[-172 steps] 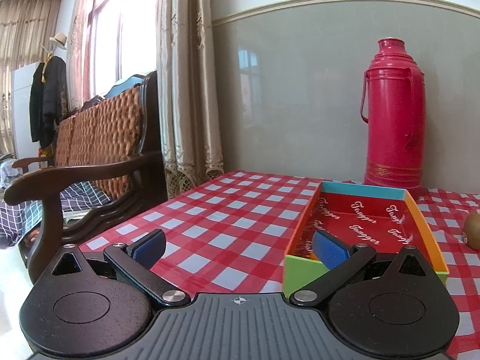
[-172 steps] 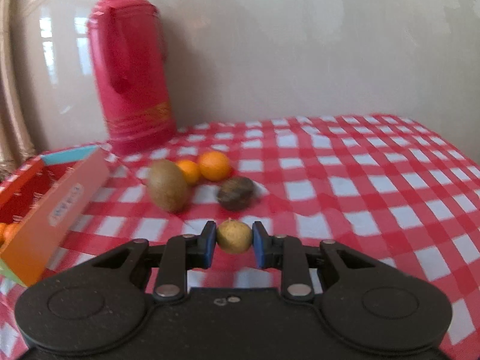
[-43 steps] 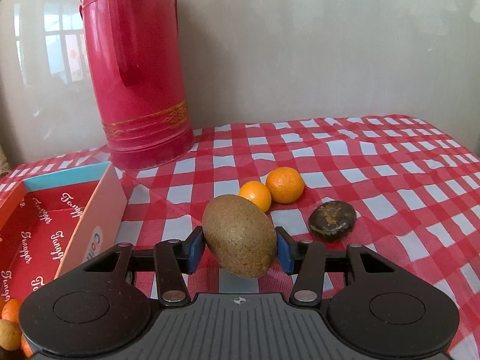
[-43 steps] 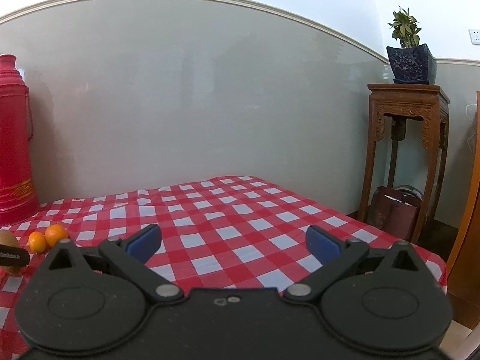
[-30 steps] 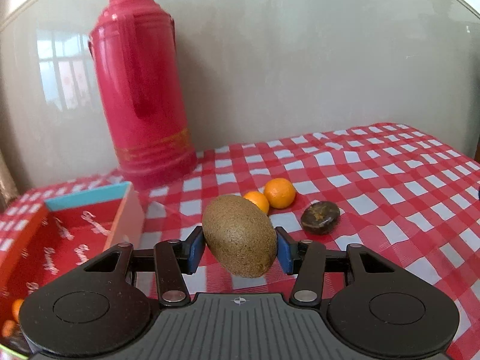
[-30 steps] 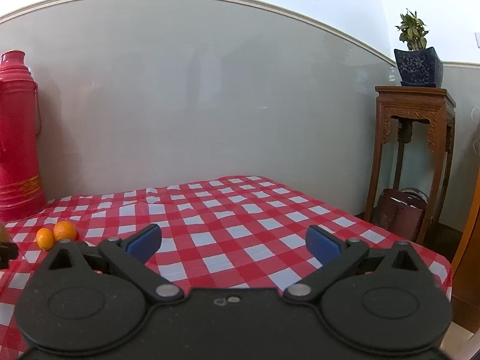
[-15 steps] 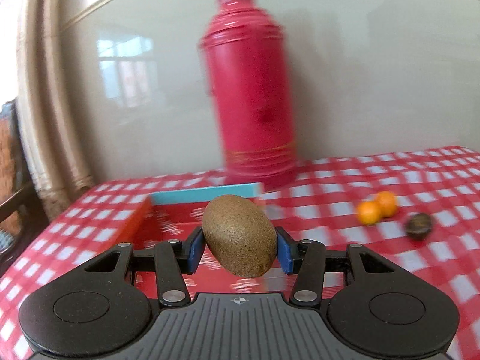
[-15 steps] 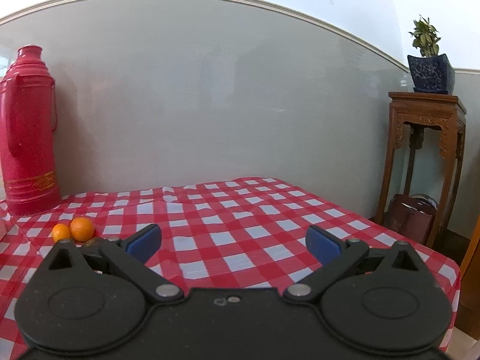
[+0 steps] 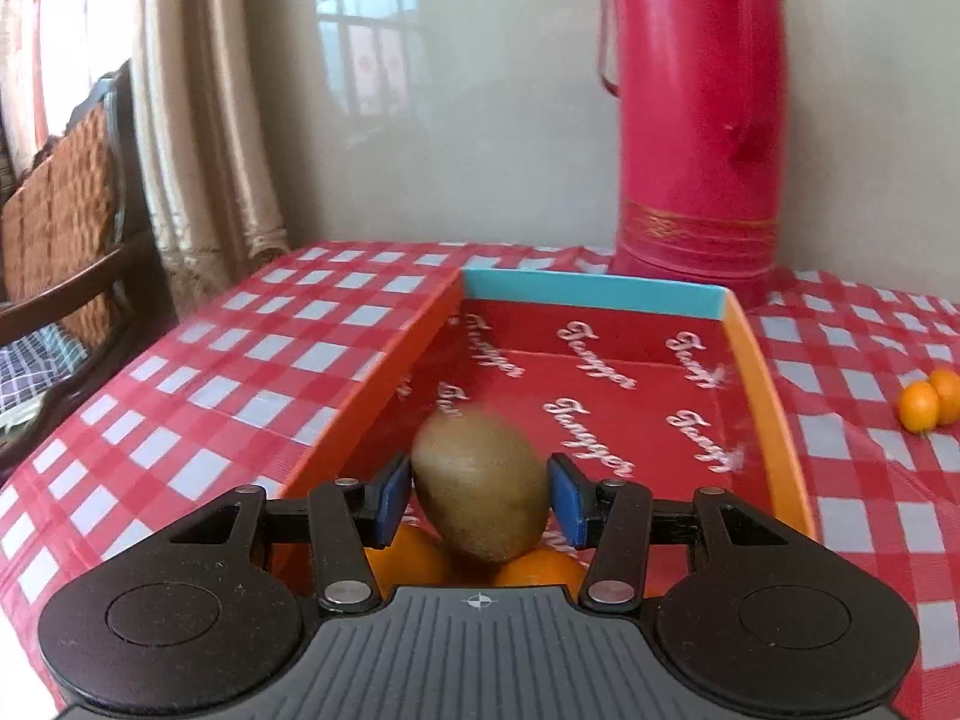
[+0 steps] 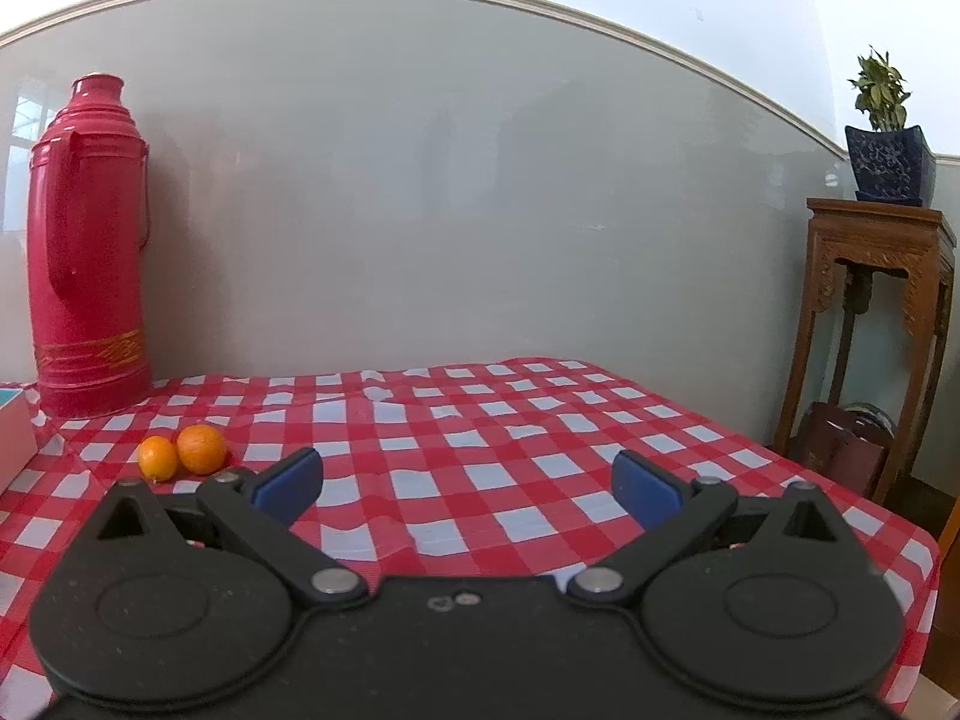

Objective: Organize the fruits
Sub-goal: 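Carry the kiwi with the left tool over the box and lower it, then move the right tool to the dark brown round fruit and close on it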

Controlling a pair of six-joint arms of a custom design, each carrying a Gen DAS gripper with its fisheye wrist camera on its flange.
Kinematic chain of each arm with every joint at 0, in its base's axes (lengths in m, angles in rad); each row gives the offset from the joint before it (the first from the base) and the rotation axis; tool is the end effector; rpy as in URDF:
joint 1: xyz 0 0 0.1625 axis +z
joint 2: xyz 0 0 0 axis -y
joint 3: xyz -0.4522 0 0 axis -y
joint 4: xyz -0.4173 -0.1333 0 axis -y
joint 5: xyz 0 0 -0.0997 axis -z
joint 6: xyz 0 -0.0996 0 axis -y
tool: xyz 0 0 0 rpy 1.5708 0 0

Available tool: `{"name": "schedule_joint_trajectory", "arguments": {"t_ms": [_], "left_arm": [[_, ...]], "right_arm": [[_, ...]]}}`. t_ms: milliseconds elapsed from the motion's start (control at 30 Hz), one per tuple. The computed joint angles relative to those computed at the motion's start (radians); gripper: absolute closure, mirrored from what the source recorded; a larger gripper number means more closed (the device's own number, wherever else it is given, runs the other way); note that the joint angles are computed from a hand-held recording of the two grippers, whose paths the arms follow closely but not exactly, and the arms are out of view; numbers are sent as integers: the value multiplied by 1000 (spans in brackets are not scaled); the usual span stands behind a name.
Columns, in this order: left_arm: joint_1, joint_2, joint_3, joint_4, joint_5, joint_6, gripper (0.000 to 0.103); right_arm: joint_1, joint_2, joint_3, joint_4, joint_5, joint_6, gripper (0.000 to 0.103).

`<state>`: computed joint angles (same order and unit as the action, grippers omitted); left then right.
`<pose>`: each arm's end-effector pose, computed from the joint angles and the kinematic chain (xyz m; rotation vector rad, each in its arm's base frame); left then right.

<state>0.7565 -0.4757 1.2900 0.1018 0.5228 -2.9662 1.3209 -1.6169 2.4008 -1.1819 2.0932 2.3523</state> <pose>-0.3144 -0.5987 -0.0340 0.6380 2.0546 -1.0637 -0.0162 -0.4014 0.2611 -0.1553 -1.3707 1.5022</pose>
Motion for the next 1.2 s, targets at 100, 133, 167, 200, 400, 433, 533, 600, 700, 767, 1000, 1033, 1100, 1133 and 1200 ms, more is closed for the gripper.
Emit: {"name": "schedule_joint_trajectory", "arguments": {"t_ms": [100,133,167,200,400,433,533,600,700,767,1000,1033,1100,1133,1200], "left_arm": [[-4,-17,21,-40,-1,33,53],[-4,-25,30,-52,1,37,53],[-6,-35,43,-67,3,38,53],[-7,-44,56,-79,4,37,52],[-38,-117,188,-280,-50,120,8],[-46,-134,223,-340,-53,162,6],[-62,-159,268,-392,-60,202,5],[-71,-169,285,-391,-58,191,4],[-83,-181,305,-386,-68,166,0],[-90,-193,322,-388,-74,149,0],[-99,-230,390,-444,-118,125,0],[-98,-236,404,-467,-123,135,0],[-96,-250,433,-518,-136,153,0],[-95,-258,450,-546,-142,163,0],[-92,-275,473,-579,-142,168,0]], "right_arm": [[2,5,-3,3,-3,1,6],[2,5,-4,5,-5,2,6],[3,6,-5,7,-5,3,6],[3,5,-5,10,-5,6,6],[6,4,-4,14,-11,8,6],[6,4,-4,15,-12,9,6],[9,7,-7,16,-10,11,6],[11,9,-9,20,-11,14,6],[14,10,-9,24,-14,17,6],[18,16,-12,27,-16,14,6],[33,47,-29,32,-12,-1,6],[35,52,-33,36,-10,-2,6],[39,62,-39,40,-8,-6,6],[40,65,-42,43,-9,-9,6],[43,75,-47,44,-12,-19,6]]}}
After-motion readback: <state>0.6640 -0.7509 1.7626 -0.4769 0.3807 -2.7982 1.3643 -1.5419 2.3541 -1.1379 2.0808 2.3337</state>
